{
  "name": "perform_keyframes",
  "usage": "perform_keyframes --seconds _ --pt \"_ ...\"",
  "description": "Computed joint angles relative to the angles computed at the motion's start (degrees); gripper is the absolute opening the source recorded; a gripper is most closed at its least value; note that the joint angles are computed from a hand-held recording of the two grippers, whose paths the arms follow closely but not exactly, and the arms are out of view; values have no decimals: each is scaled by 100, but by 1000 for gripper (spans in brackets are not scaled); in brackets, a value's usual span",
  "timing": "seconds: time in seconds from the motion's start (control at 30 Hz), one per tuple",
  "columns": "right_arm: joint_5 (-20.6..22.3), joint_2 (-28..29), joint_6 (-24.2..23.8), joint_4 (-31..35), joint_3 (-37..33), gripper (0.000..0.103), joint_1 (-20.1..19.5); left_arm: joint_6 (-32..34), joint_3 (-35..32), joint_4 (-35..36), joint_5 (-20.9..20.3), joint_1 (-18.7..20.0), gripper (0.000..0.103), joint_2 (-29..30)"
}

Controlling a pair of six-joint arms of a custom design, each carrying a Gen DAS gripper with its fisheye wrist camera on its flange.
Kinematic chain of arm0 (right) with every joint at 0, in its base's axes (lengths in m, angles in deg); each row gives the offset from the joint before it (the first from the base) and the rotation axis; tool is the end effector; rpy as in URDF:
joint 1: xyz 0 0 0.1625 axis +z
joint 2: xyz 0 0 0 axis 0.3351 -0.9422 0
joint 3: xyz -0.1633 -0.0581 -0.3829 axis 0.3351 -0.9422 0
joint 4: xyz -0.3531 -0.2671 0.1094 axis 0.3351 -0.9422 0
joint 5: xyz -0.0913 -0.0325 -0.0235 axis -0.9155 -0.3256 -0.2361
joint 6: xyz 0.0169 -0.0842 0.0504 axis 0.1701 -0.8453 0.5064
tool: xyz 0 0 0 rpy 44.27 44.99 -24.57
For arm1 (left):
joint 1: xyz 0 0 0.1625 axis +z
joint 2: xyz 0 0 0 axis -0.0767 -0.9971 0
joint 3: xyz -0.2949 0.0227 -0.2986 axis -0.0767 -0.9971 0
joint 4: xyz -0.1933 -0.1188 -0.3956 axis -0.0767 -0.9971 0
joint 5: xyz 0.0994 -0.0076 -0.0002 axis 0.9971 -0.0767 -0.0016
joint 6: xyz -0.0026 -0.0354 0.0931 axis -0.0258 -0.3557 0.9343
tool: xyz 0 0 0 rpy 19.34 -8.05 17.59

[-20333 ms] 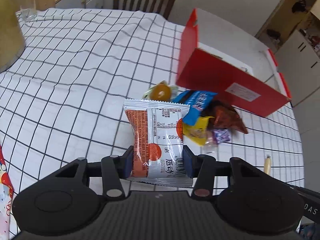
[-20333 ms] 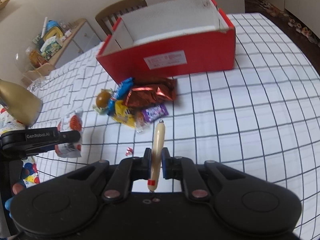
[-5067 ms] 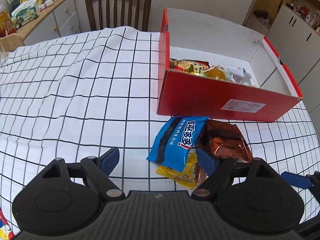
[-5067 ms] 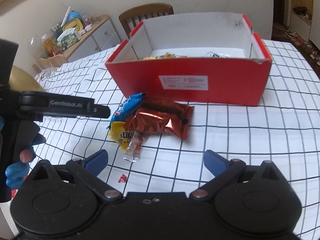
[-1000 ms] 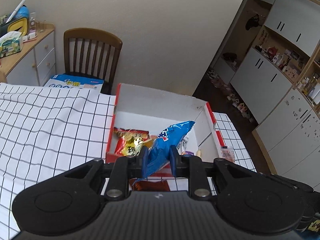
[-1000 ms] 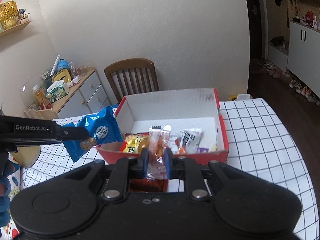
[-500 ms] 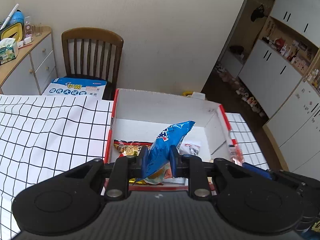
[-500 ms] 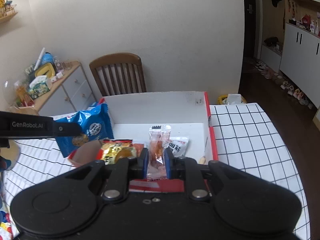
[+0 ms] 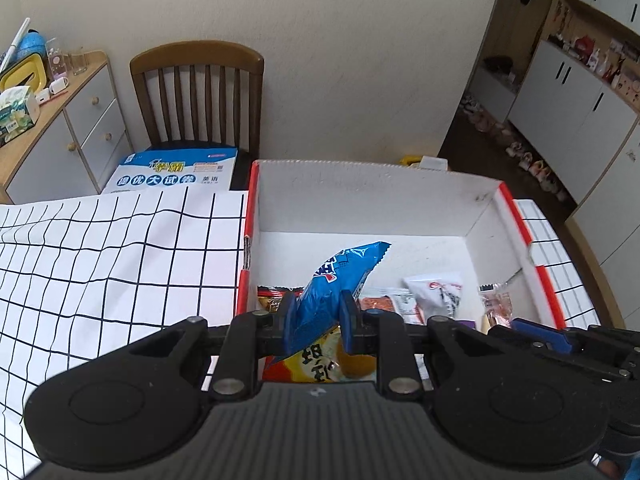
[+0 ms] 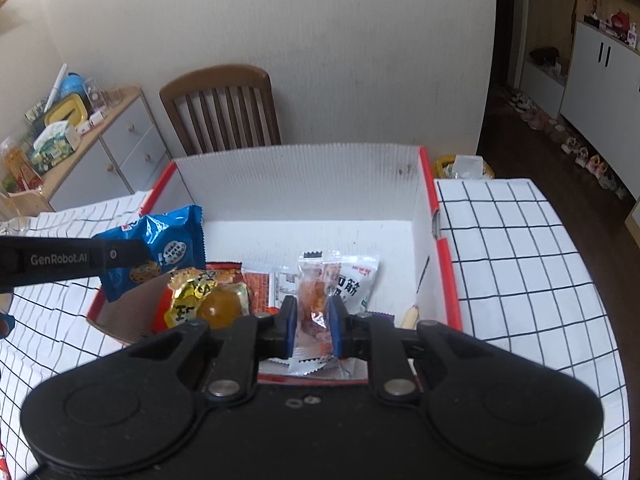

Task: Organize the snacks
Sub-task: 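Lift and carry the blue packet and clear packet over the red box, then lower both packets into the box and open the right tool while the left tool holds the blue packet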

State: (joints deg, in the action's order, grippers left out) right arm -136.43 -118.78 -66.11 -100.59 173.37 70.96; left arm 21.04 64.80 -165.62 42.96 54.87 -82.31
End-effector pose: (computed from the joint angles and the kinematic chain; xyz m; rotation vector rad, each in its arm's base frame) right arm 0.1143 -0.7206 0.1902 0.9686 -2.4444 0.5630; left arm -0.2939 -0.7060 0.0554 -0.1528 2.1683 -0.9608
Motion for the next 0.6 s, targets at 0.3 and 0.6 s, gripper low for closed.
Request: perform_keyframes --seconds 0.3,0.6 --pt "-67 226 145 283 -217 15 27 -9 -202 290 -24 130 21 151" --pt "-270 352 205 351 -265 16 45 -100 -333 538 -226 219 21 204"
